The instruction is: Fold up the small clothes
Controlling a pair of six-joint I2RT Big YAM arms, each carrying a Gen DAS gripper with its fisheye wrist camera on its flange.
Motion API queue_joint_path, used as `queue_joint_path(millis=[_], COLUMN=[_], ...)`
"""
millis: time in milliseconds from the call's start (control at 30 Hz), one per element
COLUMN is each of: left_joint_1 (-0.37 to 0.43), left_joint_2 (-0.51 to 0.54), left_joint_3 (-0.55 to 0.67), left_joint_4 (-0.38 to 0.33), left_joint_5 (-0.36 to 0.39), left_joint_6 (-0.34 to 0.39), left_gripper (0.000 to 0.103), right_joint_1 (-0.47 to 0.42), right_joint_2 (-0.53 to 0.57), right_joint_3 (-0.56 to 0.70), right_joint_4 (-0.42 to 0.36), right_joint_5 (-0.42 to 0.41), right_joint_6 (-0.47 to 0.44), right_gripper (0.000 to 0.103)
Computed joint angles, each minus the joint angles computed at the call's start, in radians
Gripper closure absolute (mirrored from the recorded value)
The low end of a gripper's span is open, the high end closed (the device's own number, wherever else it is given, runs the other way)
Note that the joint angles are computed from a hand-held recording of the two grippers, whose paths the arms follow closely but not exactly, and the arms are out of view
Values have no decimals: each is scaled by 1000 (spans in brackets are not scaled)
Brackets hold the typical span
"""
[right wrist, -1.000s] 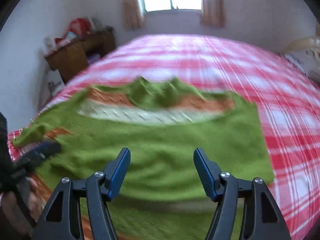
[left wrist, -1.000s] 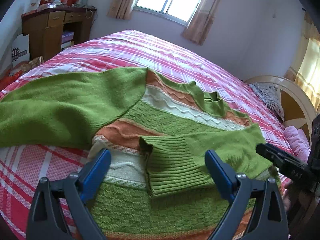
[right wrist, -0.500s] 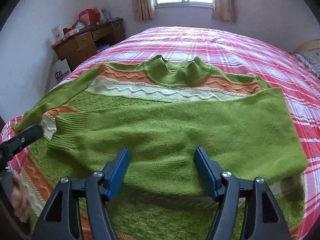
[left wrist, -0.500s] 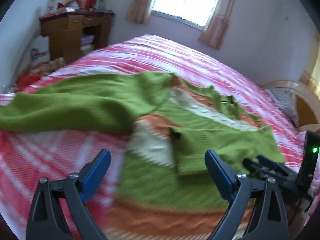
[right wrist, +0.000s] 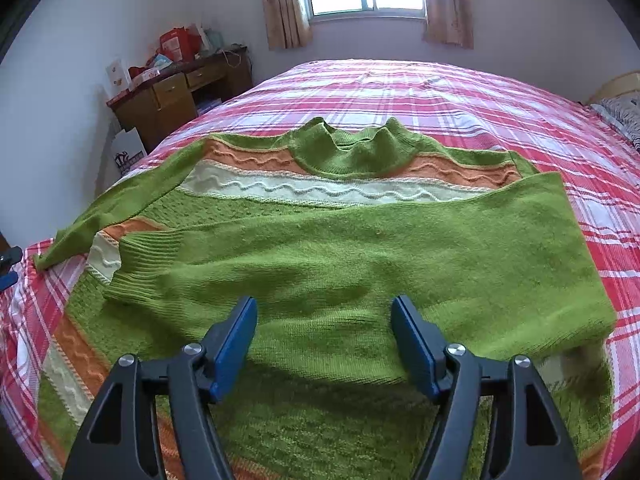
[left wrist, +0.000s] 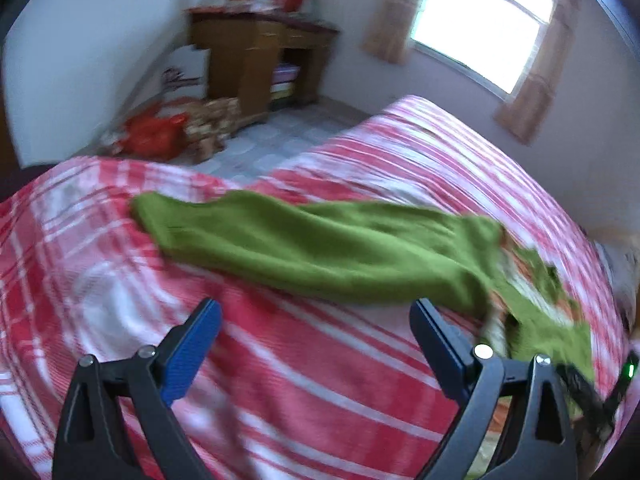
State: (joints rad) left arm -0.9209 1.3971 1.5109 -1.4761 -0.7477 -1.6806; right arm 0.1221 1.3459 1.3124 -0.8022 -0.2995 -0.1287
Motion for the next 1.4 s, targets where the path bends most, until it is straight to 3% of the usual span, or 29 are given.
queue_joint_path(millis=[133, 167, 300, 433, 467, 533, 567, 600, 700, 900, 1067, 1267, 1400], left_joint_1=[65, 91, 191, 268, 281, 297, 313, 330, 331, 265, 200, 150, 110], left_joint_2=[-83, -98, -134, -87, -53, -23, -17, -22, -51, -95, -85, -29, 23], left_joint_3=[-86, -99, -143, -134, -112, -98, -104, -121, -152, -112, -7, 134, 237], left_joint_4=[-25, -41, -16, -9, -44, -100, -90, -67, -42, -69, -116, -94, -49], left_joint_5=[26, 39, 85, 165, 179, 187, 214, 245, 246, 98, -21, -116, -151], left_joint_6=[-76, -82, -24, 76, 97, 114, 136, 156, 158, 141, 136, 232, 315], left_gripper=[10, 16, 24, 29, 30, 46, 64, 96, 96, 97, 97, 97, 97], right_joint_1=[4, 6, 14, 16, 16, 16, 16, 15, 15, 13, 13, 4, -25], right_joint_2=[1, 0, -1, 0, -1, -1, -1, -1, -1, 0, -1, -2, 1], right_joint_3=[1, 0, -1, -1, -1, -1, -1, -1, -3, -3, -3, -4, -3], right_joint_4=[-2, -2, -3, -3, -3, -3, -2, -2, 0, 2, 3, 8, 10], right_joint_5=[6, 10, 29, 33, 33, 33, 33, 31, 28, 25, 23, 0, -75], right_joint_6=[-5, -7, -15, -16, -16, -16, -16, -15, -12, -12, -10, -4, 22], right_gripper=[31, 31, 29, 29, 29, 29, 29, 29, 29, 29, 29, 29, 29])
